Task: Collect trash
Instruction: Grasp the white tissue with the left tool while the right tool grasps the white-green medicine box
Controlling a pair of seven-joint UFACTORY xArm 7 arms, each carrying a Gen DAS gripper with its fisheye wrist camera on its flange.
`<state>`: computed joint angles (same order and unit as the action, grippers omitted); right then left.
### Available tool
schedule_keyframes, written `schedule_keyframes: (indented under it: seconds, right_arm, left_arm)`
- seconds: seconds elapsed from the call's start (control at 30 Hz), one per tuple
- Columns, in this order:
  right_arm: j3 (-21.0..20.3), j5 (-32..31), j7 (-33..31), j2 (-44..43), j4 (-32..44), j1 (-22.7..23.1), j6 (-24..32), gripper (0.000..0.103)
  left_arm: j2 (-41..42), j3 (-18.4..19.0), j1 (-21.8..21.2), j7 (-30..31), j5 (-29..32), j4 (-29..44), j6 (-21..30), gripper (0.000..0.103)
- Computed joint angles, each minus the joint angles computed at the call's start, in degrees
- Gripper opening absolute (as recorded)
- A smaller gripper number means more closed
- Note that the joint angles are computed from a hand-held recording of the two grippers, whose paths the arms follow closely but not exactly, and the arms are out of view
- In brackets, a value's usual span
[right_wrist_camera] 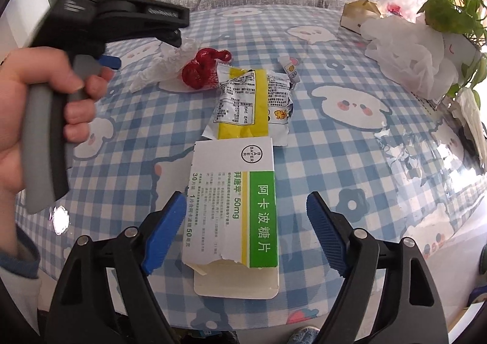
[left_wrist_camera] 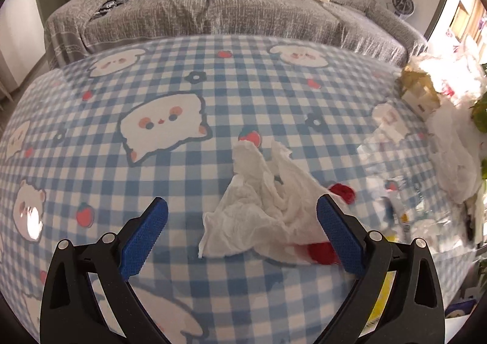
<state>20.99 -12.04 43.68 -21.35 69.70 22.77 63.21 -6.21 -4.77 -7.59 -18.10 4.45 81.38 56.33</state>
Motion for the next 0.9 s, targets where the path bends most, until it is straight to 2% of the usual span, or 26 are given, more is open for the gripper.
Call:
schedule_keyframes:
  seconds: [0.2,0.33,0.47,0.57,0.63,0.73,0.9]
  right_arm:
    - [-0.2,0.4,-0.8,0.2,0.1,0.3,-0.2,0.074]
    - [-0.5,1.3,-1.1,0.1,0.1,0.5,-0.5,0.069]
    - [-0.6,2.3,-1.6,0.1,0.5,0.8,-0.2,0.062]
    - [-0.4,2.7,-1.6,0.2,0.7,0.9,-0.2,0.062]
    - [-0.3,2.6,-1.5,0.4,0.6,1.0,-0.5,0.062]
    - [0.0,2.2,-1.2,0.6,0.9,1.0,-0.2,0.062]
    - [0.5,1.1,-1.1,0.8,1.5,1.1,0.2,0.063]
  left_arm:
    - [2.2,0.2,0.1,-2.2,0.4,0.6,0.4,0.090]
    - [3.2,0.0,-0.3,-2.5,0.9,1.2,1.8,0.075]
    - [2.8,-0.2,-0.7,-2.8,2.2,1.0,2.1,0.053]
    - [2.6,-0.1,-0.8,-2.7,1.7,1.0,2.4,0.027]
    - [2.4,0.0,-0.7,-2.4,1.0,1.0,2.5,0.017]
    - [2.0,0.1,-0.7,-1.5,0.2,0.5,2.2,0.013]
    - [1.4,0.2,-0.5,-1.0,-0.4,0.0,2.2,0.012]
